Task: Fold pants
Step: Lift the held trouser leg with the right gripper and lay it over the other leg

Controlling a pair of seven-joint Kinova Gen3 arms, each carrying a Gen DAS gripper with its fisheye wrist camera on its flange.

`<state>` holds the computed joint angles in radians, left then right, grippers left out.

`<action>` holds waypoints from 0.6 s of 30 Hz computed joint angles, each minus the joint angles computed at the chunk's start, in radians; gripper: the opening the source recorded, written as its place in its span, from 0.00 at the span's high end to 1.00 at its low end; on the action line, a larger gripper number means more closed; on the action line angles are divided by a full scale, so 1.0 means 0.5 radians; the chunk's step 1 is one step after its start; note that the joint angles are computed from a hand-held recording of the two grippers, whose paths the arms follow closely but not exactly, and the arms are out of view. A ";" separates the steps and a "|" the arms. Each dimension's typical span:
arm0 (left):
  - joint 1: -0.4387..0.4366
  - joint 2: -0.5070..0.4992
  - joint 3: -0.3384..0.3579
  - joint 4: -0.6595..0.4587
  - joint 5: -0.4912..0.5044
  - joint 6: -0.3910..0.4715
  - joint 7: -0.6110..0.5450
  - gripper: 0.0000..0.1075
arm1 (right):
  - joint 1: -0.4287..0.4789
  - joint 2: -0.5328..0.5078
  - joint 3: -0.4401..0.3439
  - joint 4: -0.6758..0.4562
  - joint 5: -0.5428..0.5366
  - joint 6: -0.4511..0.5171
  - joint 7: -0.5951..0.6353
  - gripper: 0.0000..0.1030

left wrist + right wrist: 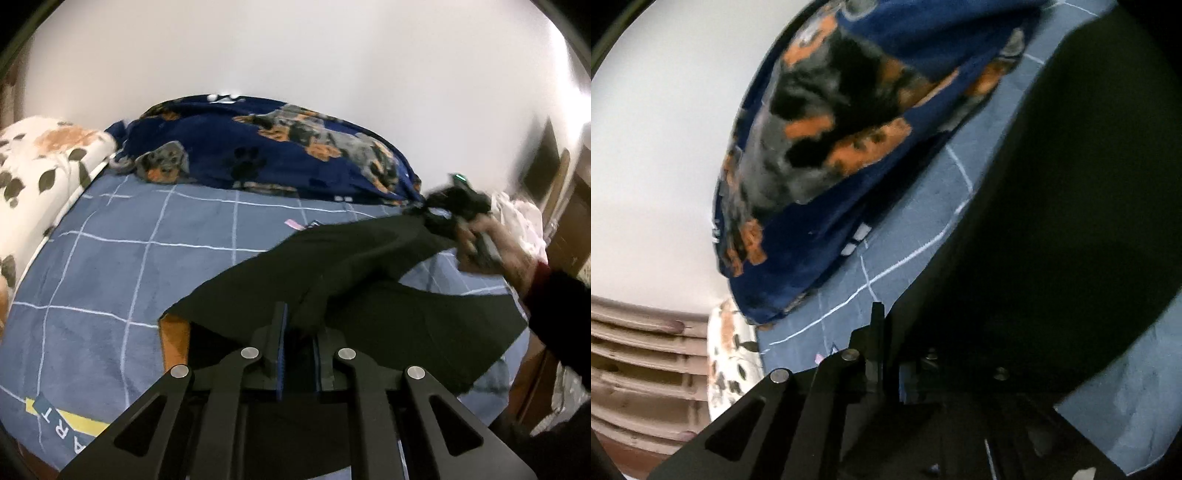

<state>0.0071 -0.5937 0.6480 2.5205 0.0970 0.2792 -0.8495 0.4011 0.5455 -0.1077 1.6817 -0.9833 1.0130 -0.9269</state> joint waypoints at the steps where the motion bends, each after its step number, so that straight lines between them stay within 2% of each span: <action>1: 0.030 -0.004 -0.079 0.008 -0.008 0.026 -0.016 0.89 | 0.090 -0.080 -0.048 0.093 0.001 -0.007 0.081 0.93; 5: 0.123 -0.027 -0.258 0.023 -0.042 0.117 -0.081 0.89 | 0.461 -0.362 -0.198 0.432 0.041 0.032 0.407 0.93; 8: 0.146 -0.055 -0.262 0.004 -0.066 0.243 -0.112 0.89 | 0.739 -0.535 -0.204 0.670 0.085 0.176 0.651 0.93; 10: 0.165 -0.076 -0.263 0.012 -0.058 0.289 -0.114 0.89 | 0.890 -0.603 -0.154 0.828 0.111 0.271 0.813 0.94; 12: 0.176 -0.091 -0.240 0.027 -0.039 0.341 -0.103 0.89 | 0.906 -0.635 0.007 0.950 0.151 0.328 0.968 0.94; 18: 0.199 -0.149 -0.101 0.104 0.064 0.443 -0.013 0.88 | 0.659 -0.580 0.563 1.192 0.315 0.345 1.200 0.94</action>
